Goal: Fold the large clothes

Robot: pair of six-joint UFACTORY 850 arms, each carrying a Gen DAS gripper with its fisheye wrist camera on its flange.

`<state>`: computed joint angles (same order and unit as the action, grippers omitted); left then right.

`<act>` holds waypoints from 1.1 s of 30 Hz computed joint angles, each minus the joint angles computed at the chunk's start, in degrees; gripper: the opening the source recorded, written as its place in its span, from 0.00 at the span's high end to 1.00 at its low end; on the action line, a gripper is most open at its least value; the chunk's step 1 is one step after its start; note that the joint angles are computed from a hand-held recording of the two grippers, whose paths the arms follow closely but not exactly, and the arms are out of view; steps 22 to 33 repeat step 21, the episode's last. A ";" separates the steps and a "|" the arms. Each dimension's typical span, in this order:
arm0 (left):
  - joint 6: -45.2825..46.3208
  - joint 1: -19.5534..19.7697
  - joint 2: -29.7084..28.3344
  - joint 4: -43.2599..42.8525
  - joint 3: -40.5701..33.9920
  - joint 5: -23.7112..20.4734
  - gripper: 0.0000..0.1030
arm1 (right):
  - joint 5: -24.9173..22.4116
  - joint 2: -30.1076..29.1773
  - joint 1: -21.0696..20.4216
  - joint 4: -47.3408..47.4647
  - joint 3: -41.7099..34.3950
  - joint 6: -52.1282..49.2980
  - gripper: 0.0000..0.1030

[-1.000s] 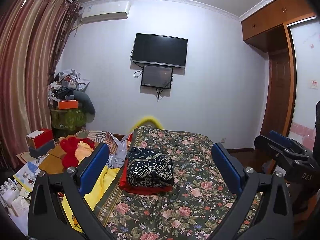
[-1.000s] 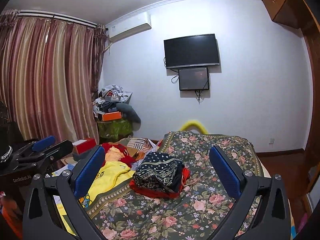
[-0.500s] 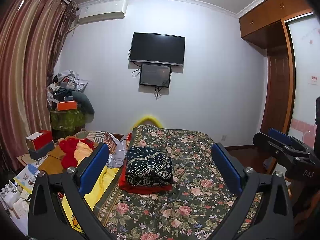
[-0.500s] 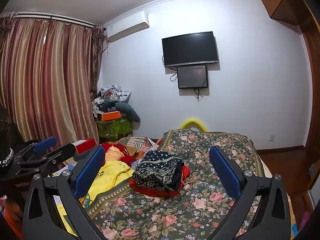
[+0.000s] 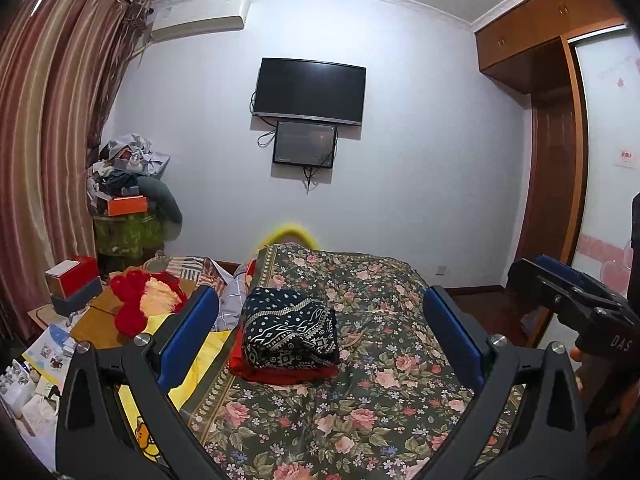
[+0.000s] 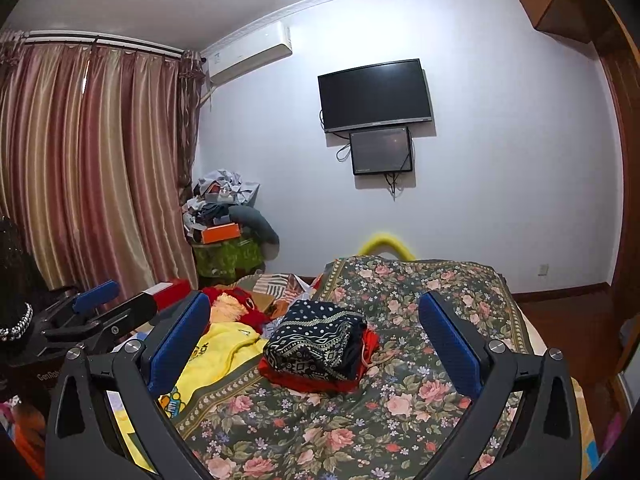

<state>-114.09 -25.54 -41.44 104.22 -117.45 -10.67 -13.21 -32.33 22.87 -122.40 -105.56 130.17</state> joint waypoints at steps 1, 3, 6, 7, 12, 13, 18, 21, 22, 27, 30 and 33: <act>-0.24 0.02 0.00 0.22 0.00 0.15 0.00 | -0.01 -0.01 0.02 0.46 -0.05 -0.44 0.00; -0.53 0.09 -0.05 0.54 -0.07 0.53 0.00 | 0.00 -0.06 0.02 0.91 -0.09 -0.92 0.00; -1.08 0.18 -0.10 1.10 -0.13 1.32 0.00 | -0.12 -0.14 0.11 1.74 -0.16 -1.77 0.00; -1.43 0.25 -0.06 1.47 -0.08 1.67 0.00 | -0.11 -0.14 0.12 1.82 -0.18 -1.83 0.00; -3.60 0.26 0.13 4.10 0.24 1.62 0.00 | -0.13 -0.16 0.14 1.51 -0.18 -1.22 0.00; -3.54 0.28 0.17 4.14 0.30 1.60 0.00 | -0.07 -0.16 0.16 1.49 -0.18 -1.13 0.00; -5.29 0.48 0.39 6.30 0.92 1.90 0.00 | -0.14 -0.17 0.22 1.24 0.03 -0.76 0.00; -5.82 0.59 0.42 6.50 1.13 2.01 0.00 | -0.17 -0.17 0.25 1.51 0.08 -1.05 0.00; -5.82 0.59 0.42 6.50 1.13 2.01 0.00 | -0.17 -0.17 0.25 1.51 0.08 -1.05 0.00; -5.82 0.59 0.42 6.50 1.13 2.01 0.00 | -0.17 -0.17 0.25 1.51 0.08 -1.05 0.00; -5.82 0.59 0.42 6.50 1.13 2.01 0.00 | -0.17 -0.17 0.25 1.51 0.08 -1.05 0.00; -5.82 0.59 0.42 6.50 1.13 2.01 0.00 | -0.17 -0.17 0.25 1.51 0.08 -1.05 0.00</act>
